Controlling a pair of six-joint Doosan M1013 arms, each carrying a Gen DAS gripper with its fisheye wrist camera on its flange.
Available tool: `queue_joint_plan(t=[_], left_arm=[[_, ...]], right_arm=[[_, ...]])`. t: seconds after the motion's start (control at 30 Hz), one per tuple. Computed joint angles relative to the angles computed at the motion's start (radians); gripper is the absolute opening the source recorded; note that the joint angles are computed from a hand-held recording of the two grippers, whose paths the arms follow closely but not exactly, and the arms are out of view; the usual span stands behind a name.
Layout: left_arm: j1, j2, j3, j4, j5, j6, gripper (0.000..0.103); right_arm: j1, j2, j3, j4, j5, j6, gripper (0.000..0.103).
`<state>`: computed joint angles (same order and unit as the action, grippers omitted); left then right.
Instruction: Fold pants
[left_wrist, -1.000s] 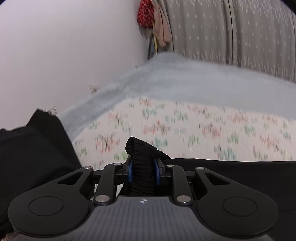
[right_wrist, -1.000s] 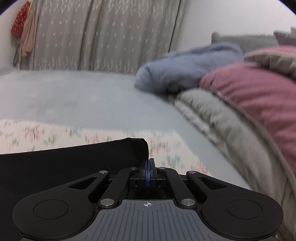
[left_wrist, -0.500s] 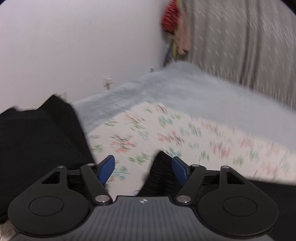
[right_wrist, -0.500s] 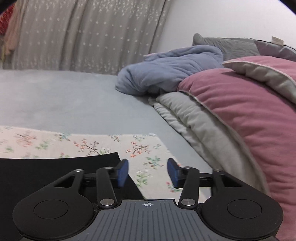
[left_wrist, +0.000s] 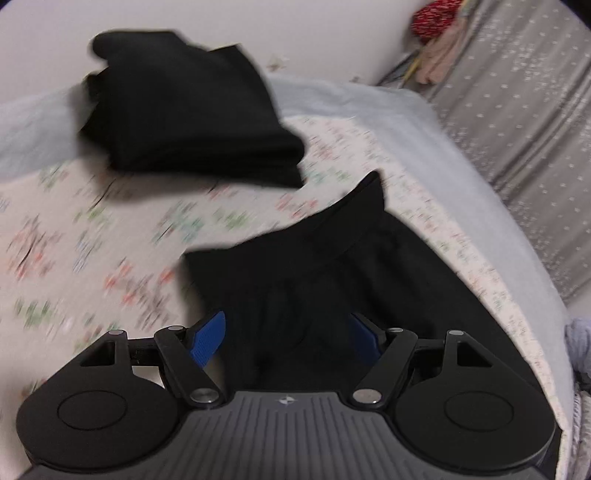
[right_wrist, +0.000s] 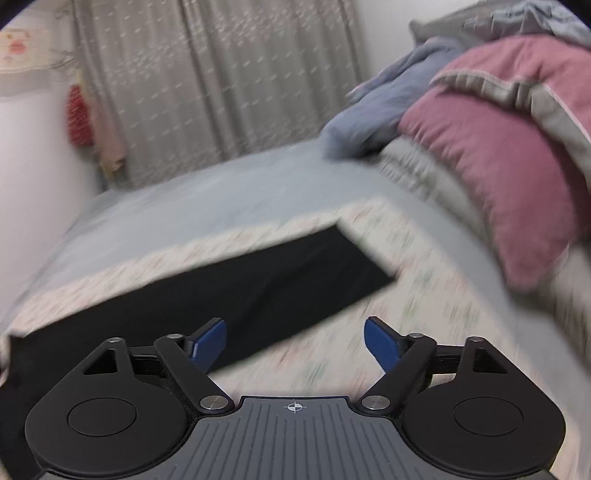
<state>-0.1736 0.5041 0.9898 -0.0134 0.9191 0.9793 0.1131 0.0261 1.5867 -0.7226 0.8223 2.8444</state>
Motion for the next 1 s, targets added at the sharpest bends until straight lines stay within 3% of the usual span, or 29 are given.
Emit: queue_joint_plan(t=[0.17, 0.23, 0.33, 0.4, 0.57, 0.67, 0.7, 1.0], left_arm=[[0.004, -0.01, 0.057, -0.009, -0.019, 0.02, 0.082], [0.015, -0.006, 0.065, -0.093, -0.016, 0.085, 0.082], [0.029, -0.013, 0.087, -0.183, -0.067, 0.115, 0.081], [0.029, -0.009, 0.084, -0.192, -0.081, 0.145, 0.079], [0.02, 0.001, 0.074, -0.17, -0.081, 0.179, 0.052], [0.01, 0.003, 0.073, -0.129, -0.08, 0.183, 0.026], [0.006, 0.005, 0.07, -0.104, -0.074, 0.178, 0.012], [-0.003, -0.015, 0.098, -0.023, -0.103, 0.138, 0.007]], right_arm=[[0.113, -0.025, 0.074, 0.052, -0.014, -0.037, 0.088], [0.145, -0.017, 0.093, 0.055, 0.025, -0.017, 0.088], [0.13, -0.023, 0.11, 0.116, 0.072, 0.001, 0.088], [0.135, -0.034, 0.119, 0.059, 0.13, 0.055, 0.088], [0.098, -0.073, 0.161, 0.062, 0.185, 0.138, 0.088], [0.096, -0.089, 0.182, 0.048, 0.229, 0.173, 0.088], [0.094, -0.094, 0.187, 0.047, 0.23, 0.175, 0.088], [0.096, -0.124, 0.222, 0.054, 0.224, 0.206, 0.088]])
